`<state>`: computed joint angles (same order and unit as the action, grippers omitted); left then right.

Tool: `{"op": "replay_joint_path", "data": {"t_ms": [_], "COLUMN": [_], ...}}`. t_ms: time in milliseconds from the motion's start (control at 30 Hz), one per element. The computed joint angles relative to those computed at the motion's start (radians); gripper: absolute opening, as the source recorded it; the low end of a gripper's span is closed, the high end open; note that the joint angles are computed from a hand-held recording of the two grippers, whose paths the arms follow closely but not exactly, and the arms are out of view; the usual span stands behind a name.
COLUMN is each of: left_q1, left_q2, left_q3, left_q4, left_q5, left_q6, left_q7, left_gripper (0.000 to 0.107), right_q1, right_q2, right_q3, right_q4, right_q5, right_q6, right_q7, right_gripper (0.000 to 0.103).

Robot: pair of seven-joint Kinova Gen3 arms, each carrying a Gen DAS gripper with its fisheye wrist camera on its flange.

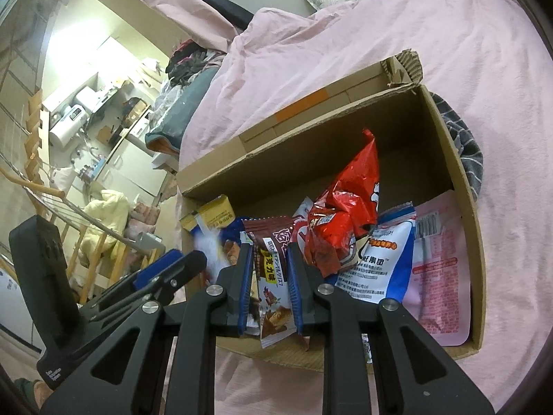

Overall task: Organize snacks
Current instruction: 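Lower both bars into the box and open both grippers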

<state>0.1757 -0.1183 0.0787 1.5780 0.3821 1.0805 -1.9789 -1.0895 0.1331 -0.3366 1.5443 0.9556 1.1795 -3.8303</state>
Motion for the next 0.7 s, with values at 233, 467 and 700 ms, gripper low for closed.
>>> {"op": "replay_joint_path", "data": {"t_ms": [233, 467, 700], "left_q1": [-0.003, 0.002, -0.007], "left_q2": [-0.001, -0.038, -0.091], "left_q3": [-0.021, -0.002, -0.008], "left_q4": [-0.007, 0.008, 0.035], "left_q5": [0.052, 0.019, -0.035], "left_q6": [0.032, -0.024, -0.091], "left_q7": [-0.049, -0.042, 0.015], "left_gripper": [0.065, 0.065, 0.065], "right_q1": [-0.017, -0.054, -0.125], "right_q2": [-0.008, 0.005, 0.052], "right_q3": [-0.009, -0.023, -0.01], "right_q4": [0.014, -0.015, -0.117], "right_q5": [0.066, 0.137, 0.157], "right_q6": [0.014, 0.109, 0.278], "right_q7": [-0.04, -0.029, 0.08], "right_gripper": [0.079, 0.089, 0.097]}}
